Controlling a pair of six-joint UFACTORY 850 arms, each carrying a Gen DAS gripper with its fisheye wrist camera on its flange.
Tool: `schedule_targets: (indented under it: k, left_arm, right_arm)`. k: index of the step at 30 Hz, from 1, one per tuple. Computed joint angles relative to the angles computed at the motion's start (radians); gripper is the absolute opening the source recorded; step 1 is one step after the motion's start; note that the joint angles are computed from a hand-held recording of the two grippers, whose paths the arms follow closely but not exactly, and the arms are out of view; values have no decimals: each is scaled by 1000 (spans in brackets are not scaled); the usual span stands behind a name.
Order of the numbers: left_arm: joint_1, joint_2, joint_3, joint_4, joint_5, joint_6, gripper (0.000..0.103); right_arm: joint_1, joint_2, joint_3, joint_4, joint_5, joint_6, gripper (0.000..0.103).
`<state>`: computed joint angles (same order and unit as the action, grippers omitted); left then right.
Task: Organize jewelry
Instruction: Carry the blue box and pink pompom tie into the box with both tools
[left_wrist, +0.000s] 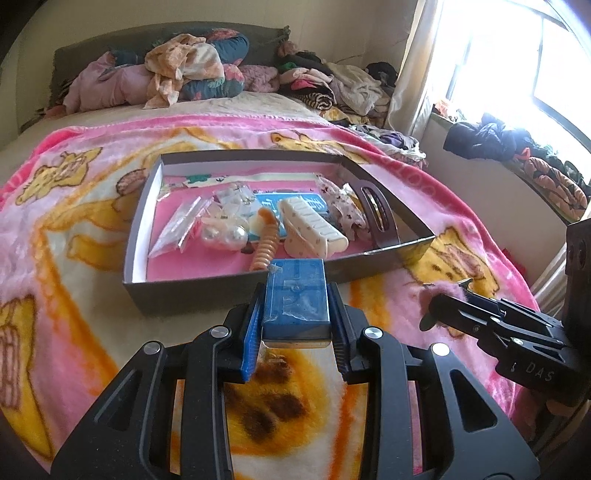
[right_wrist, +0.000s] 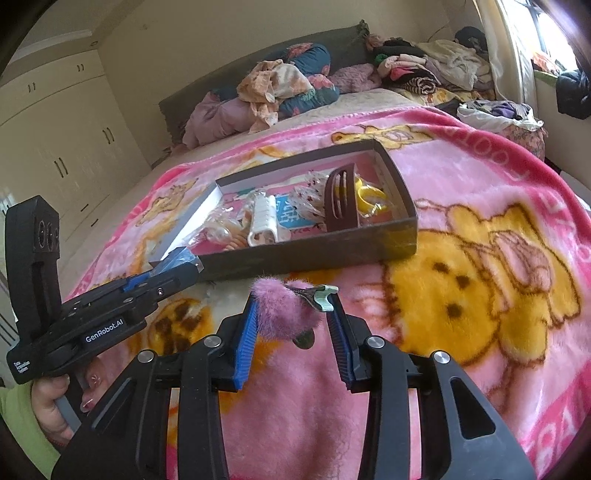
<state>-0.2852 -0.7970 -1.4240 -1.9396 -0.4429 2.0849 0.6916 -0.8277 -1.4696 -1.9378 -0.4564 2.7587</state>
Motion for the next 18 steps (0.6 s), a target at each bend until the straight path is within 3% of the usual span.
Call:
schedule_targets:
  k: [18]
  left_arm:
    - [5, -41, -111, 34, -2, -84, 24]
  right_arm:
    - [-33, -14, -76, 126, -26, -198, 35]
